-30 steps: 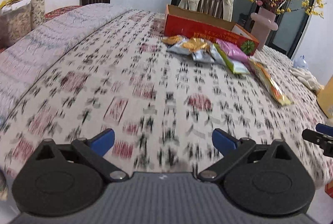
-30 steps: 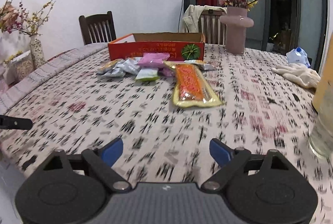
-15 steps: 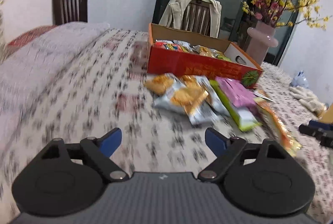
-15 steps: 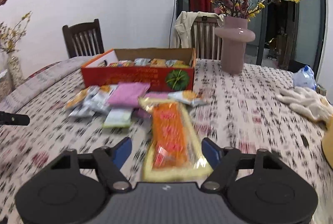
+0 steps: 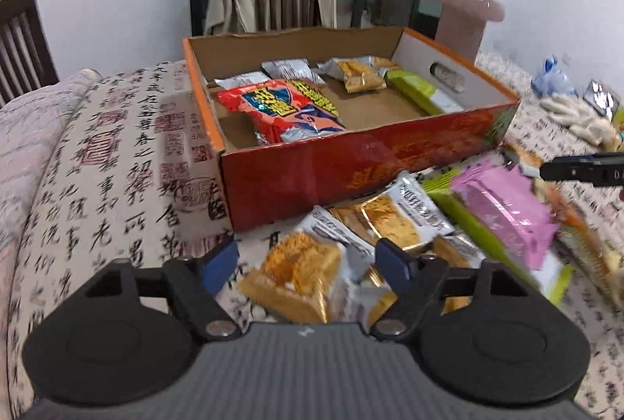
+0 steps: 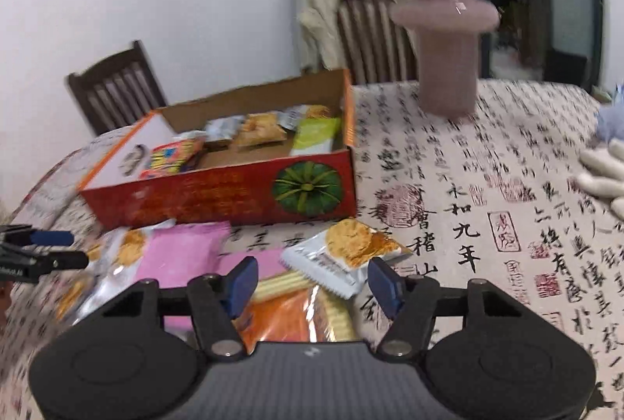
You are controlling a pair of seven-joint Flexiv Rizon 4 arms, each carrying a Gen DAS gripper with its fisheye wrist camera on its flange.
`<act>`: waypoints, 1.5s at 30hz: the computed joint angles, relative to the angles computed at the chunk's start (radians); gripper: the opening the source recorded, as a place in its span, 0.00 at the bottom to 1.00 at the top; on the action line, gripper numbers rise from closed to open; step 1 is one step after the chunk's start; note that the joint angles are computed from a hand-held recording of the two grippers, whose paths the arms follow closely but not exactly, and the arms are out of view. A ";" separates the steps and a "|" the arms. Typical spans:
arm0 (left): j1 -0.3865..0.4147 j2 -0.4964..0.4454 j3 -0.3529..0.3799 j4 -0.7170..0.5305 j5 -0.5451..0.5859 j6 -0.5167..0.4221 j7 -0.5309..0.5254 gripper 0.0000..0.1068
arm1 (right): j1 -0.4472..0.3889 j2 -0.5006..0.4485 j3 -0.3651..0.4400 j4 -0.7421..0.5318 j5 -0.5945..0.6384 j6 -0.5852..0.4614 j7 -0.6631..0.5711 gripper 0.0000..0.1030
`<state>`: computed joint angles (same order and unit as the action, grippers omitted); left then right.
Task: Organize snacks
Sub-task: 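Grasp a yellow cracker bag with the left gripper while the right grasps a silver packet, then carry both packets into the orange box and open both grippers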
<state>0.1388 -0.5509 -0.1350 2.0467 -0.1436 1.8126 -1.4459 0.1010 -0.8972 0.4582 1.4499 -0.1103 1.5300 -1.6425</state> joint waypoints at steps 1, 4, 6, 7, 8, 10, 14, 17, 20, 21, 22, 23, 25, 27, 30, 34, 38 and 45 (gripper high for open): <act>0.037 -0.011 -0.038 -0.007 0.019 -0.001 0.012 0.73 | 0.017 -0.007 -0.019 -0.012 0.000 -0.007 0.013 0.61; 0.161 -0.046 -0.165 -0.004 0.080 0.031 0.028 0.73 | 0.104 -0.028 -0.134 -0.062 -0.011 -0.023 0.098 0.61; 0.153 -0.060 -0.157 -0.009 0.087 0.038 0.022 0.72 | 0.108 -0.057 -0.129 -0.105 -0.013 -0.042 0.100 0.64; 0.136 -0.068 -0.138 -0.010 0.096 0.064 0.025 0.70 | 0.105 -0.072 -0.119 -0.129 -0.011 -0.051 0.105 0.68; 0.136 -0.074 -0.138 -0.008 0.109 0.081 0.024 0.68 | 0.105 -0.084 -0.115 -0.148 -0.010 -0.055 0.107 0.67; 0.145 -0.078 -0.149 -0.002 0.127 0.106 0.006 0.58 | 0.112 -0.107 -0.113 -0.187 -0.008 -0.062 0.115 0.67; 0.042 -0.059 -0.049 0.013 0.088 0.133 -0.032 0.45 | 0.117 -0.138 -0.098 -0.237 0.010 -0.069 0.119 0.67; -0.009 -0.046 0.001 0.034 0.055 0.161 -0.071 0.42 | 0.182 -0.133 -0.201 -0.223 0.009 -0.025 0.158 0.38; -0.022 -0.014 0.017 0.078 0.054 0.203 -0.112 0.42 | 0.173 -0.126 -0.200 -0.197 -0.024 0.001 0.183 0.33; -0.038 0.001 0.033 0.095 0.045 0.217 -0.124 0.42 | 0.166 -0.118 -0.194 -0.179 -0.029 0.017 0.180 0.33; -0.058 0.015 0.050 0.110 0.034 0.229 -0.135 0.42 | 0.171 -0.105 -0.210 -0.152 -0.035 0.045 0.183 0.33; -0.092 0.037 0.079 0.133 0.009 0.249 -0.145 0.42 | 0.170 -0.089 -0.217 -0.122 -0.043 0.073 0.182 0.32; -0.142 0.077 0.112 0.179 -0.025 0.294 -0.166 0.42 | 0.133 -0.059 -0.181 -0.061 -0.064 0.124 0.166 0.32; -0.200 0.122 0.139 0.233 -0.068 0.348 -0.182 0.42 | 0.098 -0.014 -0.154 0.027 -0.085 0.189 0.154 0.14; -0.284 0.178 0.160 0.310 -0.147 0.425 -0.192 0.42 | 0.016 0.047 -0.084 0.161 -0.150 0.285 0.122 0.14; -0.405 0.227 0.151 0.412 -0.289 0.521 -0.198 0.42 | -0.053 0.136 -0.049 0.347 -0.233 0.386 0.107 0.14; -0.502 0.230 0.110 0.484 -0.412 0.605 -0.230 0.42 | -0.183 0.192 0.043 0.525 -0.356 0.472 0.135 0.14; -0.587 0.207 0.055 0.536 -0.466 0.646 -0.353 0.42 | -0.356 0.232 0.114 0.754 -0.576 0.579 0.238 0.14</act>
<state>-0.4483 -0.3438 -0.0799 2.5825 -0.6093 2.4583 -1.7993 -0.2552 -0.6656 0.5726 2.2043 -0.6862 2.1091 -1.4047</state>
